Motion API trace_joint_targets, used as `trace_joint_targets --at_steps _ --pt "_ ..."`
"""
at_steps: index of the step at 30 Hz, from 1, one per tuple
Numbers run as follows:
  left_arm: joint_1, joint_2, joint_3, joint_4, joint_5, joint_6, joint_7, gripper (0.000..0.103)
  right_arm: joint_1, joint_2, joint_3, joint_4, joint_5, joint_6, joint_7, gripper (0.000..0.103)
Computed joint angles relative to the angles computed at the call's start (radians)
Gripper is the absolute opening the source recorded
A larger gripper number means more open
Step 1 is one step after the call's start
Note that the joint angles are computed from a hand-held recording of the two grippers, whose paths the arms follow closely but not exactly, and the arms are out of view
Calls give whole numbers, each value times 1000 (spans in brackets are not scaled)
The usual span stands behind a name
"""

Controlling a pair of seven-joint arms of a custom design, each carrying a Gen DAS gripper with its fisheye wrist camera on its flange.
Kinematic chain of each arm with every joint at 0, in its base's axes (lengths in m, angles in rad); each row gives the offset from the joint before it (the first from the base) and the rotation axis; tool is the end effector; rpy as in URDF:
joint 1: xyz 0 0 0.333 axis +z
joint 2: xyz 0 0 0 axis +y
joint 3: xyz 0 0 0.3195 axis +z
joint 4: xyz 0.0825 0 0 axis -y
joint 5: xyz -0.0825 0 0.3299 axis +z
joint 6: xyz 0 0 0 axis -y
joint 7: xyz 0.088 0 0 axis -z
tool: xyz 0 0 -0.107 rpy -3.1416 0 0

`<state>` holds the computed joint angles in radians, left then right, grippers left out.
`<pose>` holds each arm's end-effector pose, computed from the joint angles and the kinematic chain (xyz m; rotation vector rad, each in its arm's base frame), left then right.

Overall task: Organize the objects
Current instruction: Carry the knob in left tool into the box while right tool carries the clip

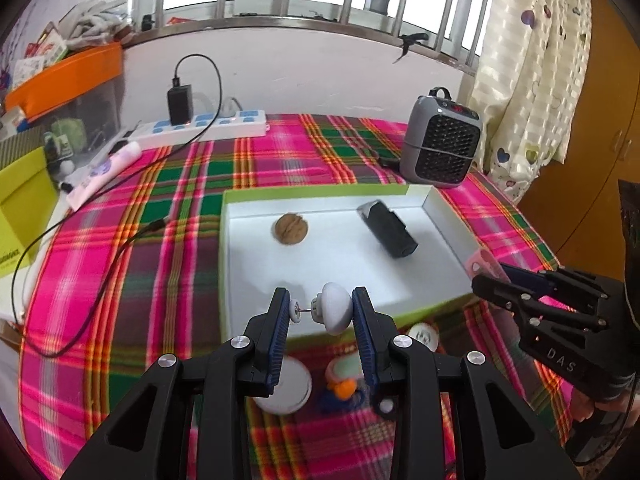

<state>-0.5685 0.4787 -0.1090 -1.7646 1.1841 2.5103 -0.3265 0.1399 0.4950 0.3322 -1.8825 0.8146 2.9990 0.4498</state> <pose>0.4996 -0.3999 0.3557 -2.0339 1.4427 -0.7597 0.5942 0.2148 0.3487 -2.2236 0.9976 -0.3459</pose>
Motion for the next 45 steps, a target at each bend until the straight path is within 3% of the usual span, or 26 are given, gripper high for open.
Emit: trace_joint_targets --at_steps 12,19,33,45 --pt "35 90 26 135 -101 56 153 30 78 94 -102 172 -174 -89 182 24" --pt "33 166 54 240 -196 48 278 30 117 177 -152 298 -293 -141 309 24" --pt "37 285 94 386 -368 47 461 30 144 314 -191 507 -443 -242 453 24" --pt "32 337 103 459 -452 17 556 30 152 352 -195 565 -487 -265 481 24"
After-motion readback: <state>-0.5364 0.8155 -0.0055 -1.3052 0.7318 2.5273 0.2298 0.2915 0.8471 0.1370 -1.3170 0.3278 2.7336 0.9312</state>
